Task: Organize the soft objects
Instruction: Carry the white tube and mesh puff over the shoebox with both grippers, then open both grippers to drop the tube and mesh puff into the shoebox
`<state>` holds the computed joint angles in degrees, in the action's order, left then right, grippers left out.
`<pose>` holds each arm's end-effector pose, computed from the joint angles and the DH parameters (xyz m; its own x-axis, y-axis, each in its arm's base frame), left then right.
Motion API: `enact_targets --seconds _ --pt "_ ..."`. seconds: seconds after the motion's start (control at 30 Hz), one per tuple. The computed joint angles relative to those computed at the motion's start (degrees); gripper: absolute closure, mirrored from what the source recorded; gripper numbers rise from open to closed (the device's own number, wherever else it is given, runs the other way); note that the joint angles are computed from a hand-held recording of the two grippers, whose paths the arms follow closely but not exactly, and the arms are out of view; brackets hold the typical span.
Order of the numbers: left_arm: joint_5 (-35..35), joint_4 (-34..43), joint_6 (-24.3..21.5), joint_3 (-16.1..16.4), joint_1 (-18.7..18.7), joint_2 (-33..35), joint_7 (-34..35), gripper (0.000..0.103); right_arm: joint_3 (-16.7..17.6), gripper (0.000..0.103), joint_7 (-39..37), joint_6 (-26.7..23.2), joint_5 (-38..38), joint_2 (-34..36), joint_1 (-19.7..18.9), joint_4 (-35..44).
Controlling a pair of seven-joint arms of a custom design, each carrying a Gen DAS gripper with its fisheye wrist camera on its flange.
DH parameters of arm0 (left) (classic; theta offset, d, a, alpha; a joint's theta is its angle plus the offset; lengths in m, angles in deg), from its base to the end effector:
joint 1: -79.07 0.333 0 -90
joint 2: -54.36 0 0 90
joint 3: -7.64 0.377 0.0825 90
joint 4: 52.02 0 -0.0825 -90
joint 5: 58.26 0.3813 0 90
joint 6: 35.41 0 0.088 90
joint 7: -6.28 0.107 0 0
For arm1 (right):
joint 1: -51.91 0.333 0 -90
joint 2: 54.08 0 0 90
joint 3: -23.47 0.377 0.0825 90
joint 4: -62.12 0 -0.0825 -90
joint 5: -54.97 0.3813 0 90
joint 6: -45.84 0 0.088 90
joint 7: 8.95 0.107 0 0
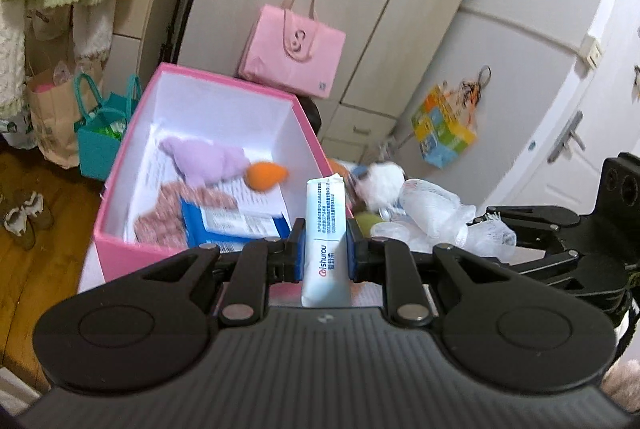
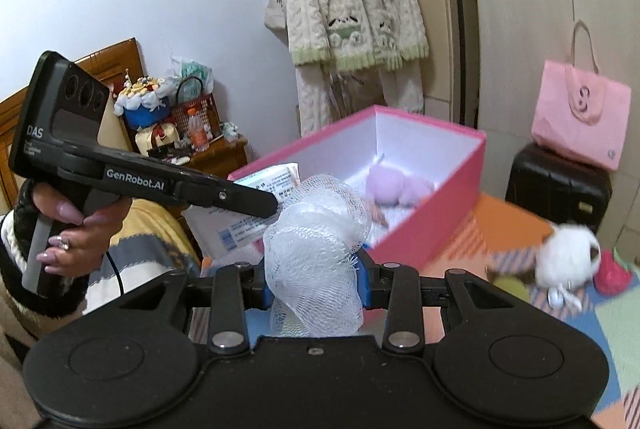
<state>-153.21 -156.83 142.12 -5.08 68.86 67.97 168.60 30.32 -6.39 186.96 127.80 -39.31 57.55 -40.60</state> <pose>0.6231 -0.1591 0.5111 -0.2127 -0.8888 0.4060 -0.5756 -0.2218 -0.7871 0.6610 0.1368 0.5112 0.7879 -0.5984 -0.1455 -0.4079 -0.3301 -0.8513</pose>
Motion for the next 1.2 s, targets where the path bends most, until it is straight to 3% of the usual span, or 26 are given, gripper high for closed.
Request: enact_targets --seconds 0.17,0.27,0.4,0.53,0.7,0.97,1.13,1.2 --pt "1.84 4.18 -0.44 0.48 1.48 2.91 -0.92 0.085 1.40 0.061 1.65 4.39 -0.80 4.30 1.53 6.02" --pt "6.18 6.84 1.45 -0.18 2.42 5.47 -3.00 0.085 2.50 0.061 3.41 6.71 -2.98 7.39 1.91 10.05" --pt "15.66 9.56 2.84 0.25 2.72 9.33 -11.25 0.085 3.98 0.060 6.88 10.81 -7.69 12.14 2.83 15.39" --pt "29.30 10.57 2.36 6.85 -1.38 12.16 -26.74 0.085 4.58 0.061 11.97 12.25 -14.37 16.86 3.62 20.73" --pt "45.22 12.10 -1.65 18.97 -9.00 14.91 -43.82 0.085 3.80 0.061 19.85 11.91 -23.97 22.16 5.07 27.34" --pt "59.73 13.70 -3.36 27.29 -14.36 17.31 -55.69 0.085 4.48 0.060 26.97 10.07 -36.61 27.65 5.83 34.75" --pt "65.08 14.07 -3.60 29.44 -15.41 17.85 -61.09 0.083 6.87 0.058 28.54 12.23 -41.20 28.47 4.87 34.81" --pt "68.53 13.11 -1.82 34.00 -19.00 18.23 -65.11 0.081 7.62 0.051 29.09 12.99 -42.76 28.64 4.57 34.67"
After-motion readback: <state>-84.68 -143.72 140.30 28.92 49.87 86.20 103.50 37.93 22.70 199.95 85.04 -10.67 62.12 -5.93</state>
